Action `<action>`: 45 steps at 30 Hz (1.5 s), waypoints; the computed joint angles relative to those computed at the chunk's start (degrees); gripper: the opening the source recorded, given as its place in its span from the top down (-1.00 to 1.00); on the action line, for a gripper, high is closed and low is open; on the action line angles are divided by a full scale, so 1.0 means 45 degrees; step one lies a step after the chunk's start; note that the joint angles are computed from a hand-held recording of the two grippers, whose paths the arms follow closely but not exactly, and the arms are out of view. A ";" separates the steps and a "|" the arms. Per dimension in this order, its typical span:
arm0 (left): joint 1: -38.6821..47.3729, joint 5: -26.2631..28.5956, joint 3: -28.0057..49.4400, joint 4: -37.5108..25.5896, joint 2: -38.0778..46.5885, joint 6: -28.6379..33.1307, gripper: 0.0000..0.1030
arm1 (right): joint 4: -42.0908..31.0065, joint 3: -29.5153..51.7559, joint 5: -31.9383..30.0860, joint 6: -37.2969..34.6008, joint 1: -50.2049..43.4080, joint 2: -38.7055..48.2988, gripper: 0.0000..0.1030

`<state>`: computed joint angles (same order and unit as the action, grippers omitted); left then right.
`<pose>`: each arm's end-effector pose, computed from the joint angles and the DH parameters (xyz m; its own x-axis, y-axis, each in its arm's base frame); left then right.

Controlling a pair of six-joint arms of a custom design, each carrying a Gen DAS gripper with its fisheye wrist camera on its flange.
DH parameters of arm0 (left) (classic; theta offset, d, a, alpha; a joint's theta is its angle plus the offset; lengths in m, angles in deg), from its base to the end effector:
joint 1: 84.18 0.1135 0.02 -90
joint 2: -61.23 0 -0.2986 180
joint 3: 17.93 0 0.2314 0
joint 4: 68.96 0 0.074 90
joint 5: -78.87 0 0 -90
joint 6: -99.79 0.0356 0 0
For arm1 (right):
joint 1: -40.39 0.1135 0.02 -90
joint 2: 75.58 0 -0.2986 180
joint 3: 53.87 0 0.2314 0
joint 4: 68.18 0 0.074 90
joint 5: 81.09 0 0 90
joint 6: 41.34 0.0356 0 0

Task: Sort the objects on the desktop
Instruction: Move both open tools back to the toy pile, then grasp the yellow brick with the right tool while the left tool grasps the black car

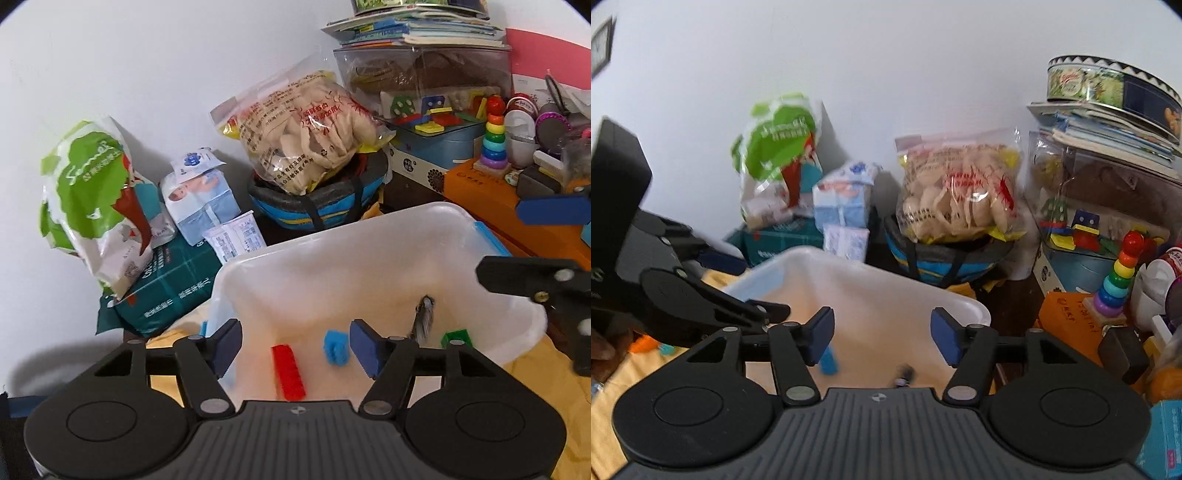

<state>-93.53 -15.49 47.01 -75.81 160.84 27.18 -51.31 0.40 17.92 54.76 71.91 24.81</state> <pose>0.3380 -0.0529 0.2037 -0.5925 0.3996 -0.6994 0.2965 0.9155 0.2719 0.2838 0.1675 0.1871 -0.4567 -0.1569 -0.8757 -0.3533 0.9353 0.0166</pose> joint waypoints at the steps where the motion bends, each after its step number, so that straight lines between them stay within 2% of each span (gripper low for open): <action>1: 0.0003 -0.0015 -0.0347 0.0019 -0.0394 -0.0061 -0.41 | 0.0052 -0.0304 -0.0181 0.0114 -0.0012 -0.0379 -0.36; 3: 0.0101 -0.0018 -0.1006 -0.0081 -0.1178 -0.0125 -0.52 | 0.0096 -0.0941 -0.0466 0.0162 0.0032 -0.1185 -0.50; 5: 0.0214 -0.0113 -0.1734 -0.0183 -0.1923 -0.0133 -0.53 | 0.0149 -0.1673 -0.0608 0.0169 0.0164 -0.1985 -0.66; 8: 0.0207 -0.0695 -0.2583 -0.0505 -0.2652 -0.0190 -0.53 | 0.0220 -0.2819 -0.0912 0.0419 0.0357 -0.2919 -0.78; 11: 0.0269 -0.1178 -0.4116 -0.0001 -0.3423 0.0125 -0.53 | -0.0181 -0.3635 -0.1243 0.1194 0.0547 -0.3280 -0.83; 13: 0.0830 -0.0561 -0.5318 0.0478 -0.3843 0.0366 -0.53 | 0.0092 -0.4293 -0.1349 0.1991 0.0799 -0.3081 -0.87; 16: 0.2097 0.1067 -0.6417 0.0589 -0.3535 0.0662 -0.53 | 0.1074 -0.5316 -0.0739 0.3076 0.1694 -0.2318 -0.98; 19: 0.2773 0.1988 -0.7229 0.1041 -0.2815 0.0911 -0.53 | 0.2663 -0.6265 -0.0543 0.2856 0.2542 -0.1387 -0.98; 21: 0.2690 0.2179 -0.7751 0.1656 -0.2456 0.1031 -0.53 | 0.3162 -0.6356 -0.0562 0.2366 0.3096 -0.0541 -0.91; 22: 0.2533 0.2178 -0.7955 0.1976 -0.2283 0.1047 -0.53 | 0.2990 -0.6108 -0.0393 0.2074 0.3420 -0.0052 -0.73; 23: 0.2350 0.2105 -0.8046 0.2160 -0.2112 0.1009 -0.53 | 0.2655 -0.5788 -0.0132 0.1756 0.3735 0.0382 -0.40; 25: 0.2038 0.1950 -0.8185 0.2458 -0.1863 0.0855 -0.53 | 0.2092 -0.5071 0.0712 0.0724 0.4461 0.1296 -0.02; 29: 0.1937 0.1797 -0.8374 0.2845 -0.1577 0.0592 -0.52 | 0.2870 -0.4465 0.1584 -0.1791 0.5596 0.2689 0.01; 33: 0.2228 0.1863 -0.8325 0.2946 -0.1309 0.0685 -0.52 | 0.3025 -0.3755 0.1773 -0.3397 0.5924 0.3760 0.03; 37: 0.2361 0.2005 -0.8256 0.2881 -0.1263 0.0761 -0.52 | 0.2323 -0.2649 0.2205 -0.4317 0.5606 0.4831 0.33; 38: 0.2323 0.2016 -0.8256 0.2911 -0.1242 0.0807 -0.52 | 0.2453 -0.2678 0.2116 -0.4305 0.5472 0.4852 0.45; 41: 0.2082 0.1924 -0.8282 0.3200 -0.1056 0.0955 -0.52 | 0.1733 -0.2901 0.0864 -0.2929 0.4744 0.3884 0.46; 45: 0.1853 0.2297 -0.8264 0.3408 -0.0881 0.1358 -0.53 | 0.1358 -0.4045 -0.2244 -0.0031 0.3255 0.2210 0.46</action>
